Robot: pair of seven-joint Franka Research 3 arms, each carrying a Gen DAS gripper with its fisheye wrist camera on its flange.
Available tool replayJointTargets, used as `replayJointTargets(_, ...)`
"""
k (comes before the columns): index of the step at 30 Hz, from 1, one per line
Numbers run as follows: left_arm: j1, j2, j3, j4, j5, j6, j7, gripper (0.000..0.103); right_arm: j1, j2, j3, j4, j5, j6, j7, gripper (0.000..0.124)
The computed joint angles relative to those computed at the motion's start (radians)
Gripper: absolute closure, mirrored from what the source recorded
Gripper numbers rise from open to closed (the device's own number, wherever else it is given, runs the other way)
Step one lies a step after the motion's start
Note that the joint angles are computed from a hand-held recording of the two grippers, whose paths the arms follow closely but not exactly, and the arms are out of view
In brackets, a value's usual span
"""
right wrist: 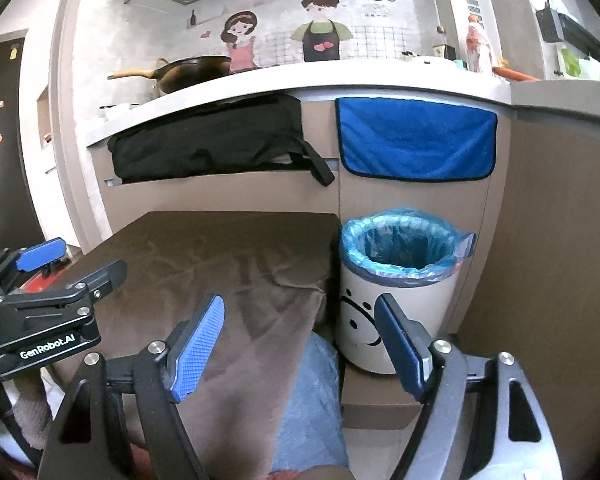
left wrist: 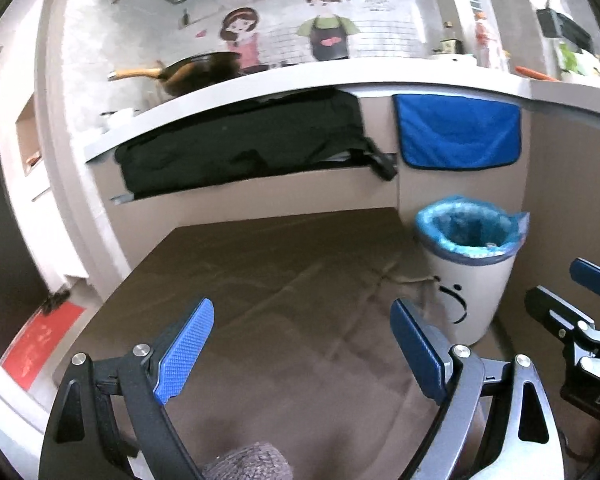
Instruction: Collect trash
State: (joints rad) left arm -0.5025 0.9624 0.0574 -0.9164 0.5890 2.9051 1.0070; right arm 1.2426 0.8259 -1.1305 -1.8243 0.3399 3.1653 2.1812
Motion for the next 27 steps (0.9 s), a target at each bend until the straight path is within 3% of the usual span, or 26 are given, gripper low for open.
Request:
replayJointTargets(4,0.027,-0.042,-0.028,-0.074,-0.024,0.011,0.010,0.013,-0.007,-0.001,0.017,0.014,0.003,0.004,-0.008,0.049)
replayJointTargets(12,-0.022,-0.098,0.090,-0.174,0.052,0.121,-0.157,0.013,0.026,0.039,-0.025,0.017,-0.005,-0.009,0.023,0.049)
replayJointTargets(17,-0.003,-0.103,0.063,-0.179,0.060,0.125,-0.149,0.013,0.034,0.043,-0.031,0.014,-0.003,-0.010,0.029,0.049)
replayJointTargets(27,0.000,-0.100,0.060,-0.175,0.063,0.127,-0.148,0.013,0.049,0.054,-0.048,0.007,0.002,-0.007,0.038,0.049)
